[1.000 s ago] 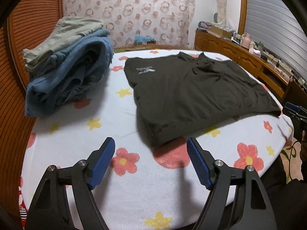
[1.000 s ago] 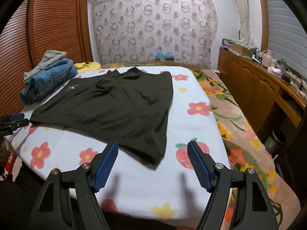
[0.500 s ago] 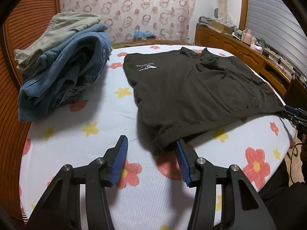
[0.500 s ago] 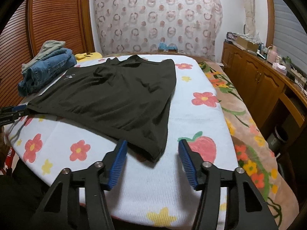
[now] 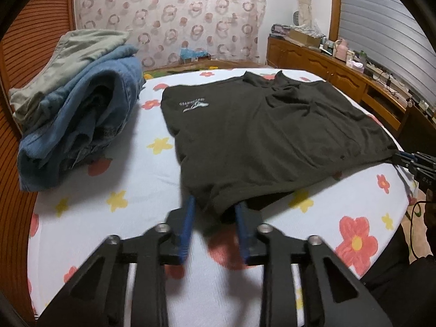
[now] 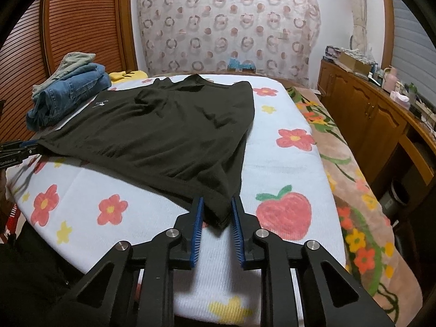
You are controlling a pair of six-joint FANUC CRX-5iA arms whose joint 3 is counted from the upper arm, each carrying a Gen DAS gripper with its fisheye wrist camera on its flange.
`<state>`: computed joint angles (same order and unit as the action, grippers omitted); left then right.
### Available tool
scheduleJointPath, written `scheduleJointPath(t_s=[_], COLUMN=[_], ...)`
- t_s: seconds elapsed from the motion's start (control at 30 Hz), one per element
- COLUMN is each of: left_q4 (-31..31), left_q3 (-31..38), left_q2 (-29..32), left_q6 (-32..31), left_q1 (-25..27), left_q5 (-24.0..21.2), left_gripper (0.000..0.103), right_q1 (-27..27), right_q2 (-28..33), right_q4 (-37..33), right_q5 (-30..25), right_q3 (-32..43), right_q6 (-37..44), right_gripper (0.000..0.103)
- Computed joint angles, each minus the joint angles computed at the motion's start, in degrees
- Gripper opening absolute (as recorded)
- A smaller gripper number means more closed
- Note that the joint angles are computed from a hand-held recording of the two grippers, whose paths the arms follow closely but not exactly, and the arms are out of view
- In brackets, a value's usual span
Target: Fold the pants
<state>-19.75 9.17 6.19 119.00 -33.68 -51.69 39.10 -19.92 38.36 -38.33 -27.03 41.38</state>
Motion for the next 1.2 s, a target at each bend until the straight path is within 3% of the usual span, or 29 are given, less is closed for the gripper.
scheduleJointPath(t_s=[0.4, 1.2], left_q4=[-2.06, -3.06], left_q3=[0.18, -0.46], left_q2=[-1.41, -3.68], left_q6=[1.66, 4.09], left_q1=[-1.11, -4.03], left_q5=[0.7, 2.18], left_gripper=[0.012, 0.012], right_q1=[-0.09, 0.06], right_q2=[-0.67, -7.08], right_q4=[2.87, 7.78], right_q5=[1.84, 6.23], right_q3=[-1.33, -7.48], right_q6=[-2.58, -8.09], right_gripper=[0.009, 0.006])
